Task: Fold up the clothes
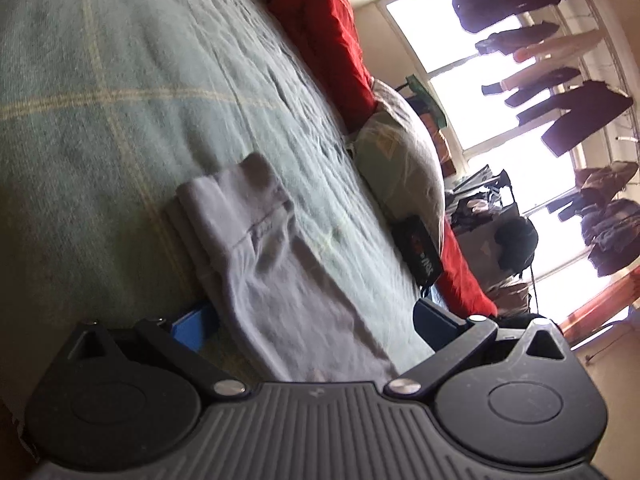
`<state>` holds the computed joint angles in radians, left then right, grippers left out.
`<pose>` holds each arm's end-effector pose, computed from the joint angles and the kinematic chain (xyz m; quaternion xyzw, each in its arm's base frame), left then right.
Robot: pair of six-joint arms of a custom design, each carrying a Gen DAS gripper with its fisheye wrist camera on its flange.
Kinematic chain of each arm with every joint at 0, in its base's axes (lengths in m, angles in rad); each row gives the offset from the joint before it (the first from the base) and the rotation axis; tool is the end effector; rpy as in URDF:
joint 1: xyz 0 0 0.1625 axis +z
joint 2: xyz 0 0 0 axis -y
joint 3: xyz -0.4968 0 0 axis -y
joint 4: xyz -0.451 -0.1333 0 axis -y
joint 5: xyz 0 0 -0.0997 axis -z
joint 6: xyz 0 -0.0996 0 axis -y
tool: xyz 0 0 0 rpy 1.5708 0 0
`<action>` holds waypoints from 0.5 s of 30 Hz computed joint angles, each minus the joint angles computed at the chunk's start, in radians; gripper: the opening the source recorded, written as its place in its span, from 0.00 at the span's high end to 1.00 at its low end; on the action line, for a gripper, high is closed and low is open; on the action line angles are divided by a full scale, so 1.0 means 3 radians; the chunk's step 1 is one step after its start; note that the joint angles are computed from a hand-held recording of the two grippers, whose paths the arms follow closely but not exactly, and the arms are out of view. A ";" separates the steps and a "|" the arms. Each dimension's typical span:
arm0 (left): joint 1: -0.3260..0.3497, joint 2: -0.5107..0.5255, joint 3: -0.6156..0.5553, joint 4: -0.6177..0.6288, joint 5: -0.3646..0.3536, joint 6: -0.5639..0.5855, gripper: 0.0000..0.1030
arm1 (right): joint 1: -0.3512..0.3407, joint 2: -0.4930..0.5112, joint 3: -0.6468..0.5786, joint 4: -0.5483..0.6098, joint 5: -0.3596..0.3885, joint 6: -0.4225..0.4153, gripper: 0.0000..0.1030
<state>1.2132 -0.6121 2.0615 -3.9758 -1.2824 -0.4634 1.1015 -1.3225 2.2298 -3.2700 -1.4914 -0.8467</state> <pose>-0.0575 -0.6156 0.0266 0.1125 -0.8741 0.4682 0.0646 -0.1185 -0.5460 0.2900 0.1880 -0.9027 0.3273 0.2067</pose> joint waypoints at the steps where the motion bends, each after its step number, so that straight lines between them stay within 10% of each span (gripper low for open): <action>1: 0.0008 0.0011 -0.0015 -0.0036 0.0000 0.0014 0.01 | 0.0000 0.0002 -0.0002 0.0006 -0.0002 0.0001 0.00; 15: 0.0009 0.0083 -0.0116 0.0006 -0.0216 0.0311 0.01 | 0.0027 0.0023 -0.0010 0.0064 -0.0022 -0.0015 0.00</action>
